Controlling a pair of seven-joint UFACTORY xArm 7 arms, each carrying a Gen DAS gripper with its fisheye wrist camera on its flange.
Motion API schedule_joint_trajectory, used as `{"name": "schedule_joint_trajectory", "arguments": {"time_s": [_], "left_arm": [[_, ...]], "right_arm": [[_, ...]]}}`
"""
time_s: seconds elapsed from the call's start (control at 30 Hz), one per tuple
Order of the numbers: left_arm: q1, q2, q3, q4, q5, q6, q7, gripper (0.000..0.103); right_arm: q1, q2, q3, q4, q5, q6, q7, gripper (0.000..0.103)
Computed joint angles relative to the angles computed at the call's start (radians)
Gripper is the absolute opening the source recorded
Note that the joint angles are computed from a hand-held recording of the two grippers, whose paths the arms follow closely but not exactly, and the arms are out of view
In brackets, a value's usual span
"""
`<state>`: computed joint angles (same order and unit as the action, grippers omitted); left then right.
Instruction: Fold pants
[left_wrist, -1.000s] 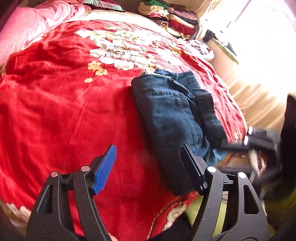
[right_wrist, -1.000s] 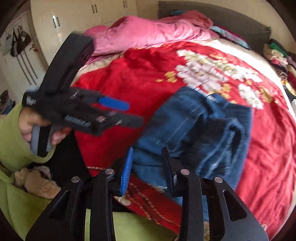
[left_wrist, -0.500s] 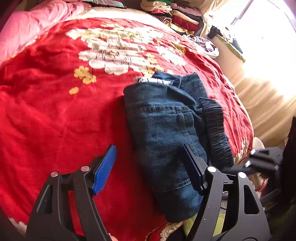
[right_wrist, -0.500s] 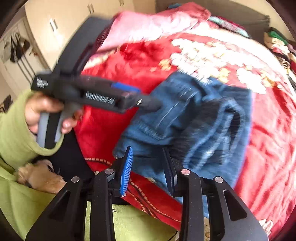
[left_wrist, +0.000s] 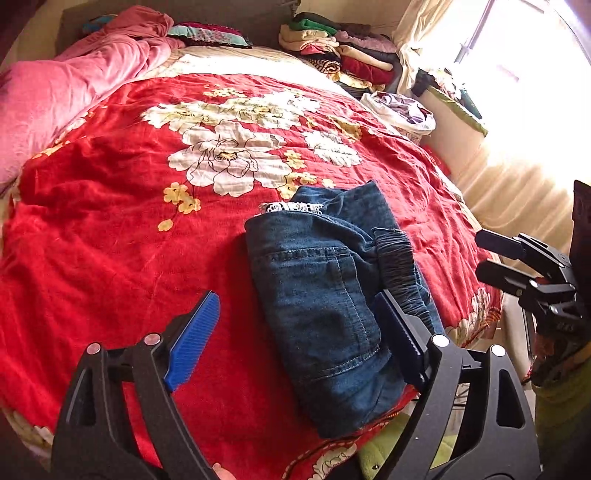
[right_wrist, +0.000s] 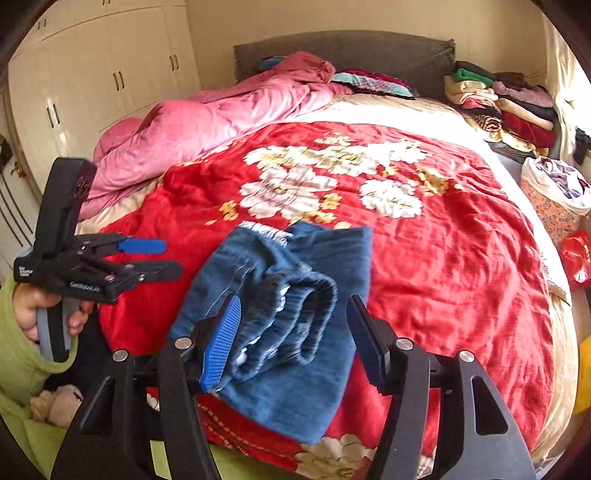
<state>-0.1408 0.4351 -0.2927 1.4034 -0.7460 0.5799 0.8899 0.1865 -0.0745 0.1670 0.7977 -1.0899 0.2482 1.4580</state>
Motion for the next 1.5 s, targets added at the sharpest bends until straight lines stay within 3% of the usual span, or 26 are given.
{"name": "schedule_joint_trajectory", "arguments": {"time_s": [0.07,0.23,0.33,0.67,1.03,1.33,1.4,1.5], "left_arm": [[-0.005,0.008,0.002,0.007,0.006,-0.006,-0.006,0.081],[-0.015,0.037,-0.001,0.024,0.031,-0.025,-0.031,0.083],[-0.019,0.058,-0.003,0.039,0.052,-0.029,-0.052,0.084],[-0.026,0.106,-0.018,0.053,0.11,-0.024,-0.103,0.085],[-0.016,0.155,-0.035,0.073,0.126,-0.005,-0.133,0.087],[-0.026,0.192,-0.045,0.112,0.14,0.013,-0.138,0.086],[-0.03,0.204,-0.048,0.125,0.14,0.013,-0.142,0.083],[-0.038,0.213,-0.05,0.142,0.156,0.026,-0.136,0.069]], "right_arm": [[-0.007,0.017,-0.006,0.013,-0.02,0.002,0.027,0.067],[-0.016,0.027,-0.029,0.005,-0.025,0.014,0.054,0.067],[-0.027,0.048,-0.048,-0.002,-0.021,-0.026,0.064,0.067],[-0.005,0.142,-0.11,-0.012,0.062,-0.121,-0.004,0.067],[0.075,0.232,-0.217,0.011,0.121,-0.237,-0.061,0.067],[-0.004,0.3,-0.149,0.01,0.345,-0.356,-0.301,0.066],[-0.016,0.311,-0.137,0.012,0.367,-0.373,-0.335,0.065],[-0.054,0.326,-0.099,0.014,0.396,-0.397,-0.382,0.053]]}}
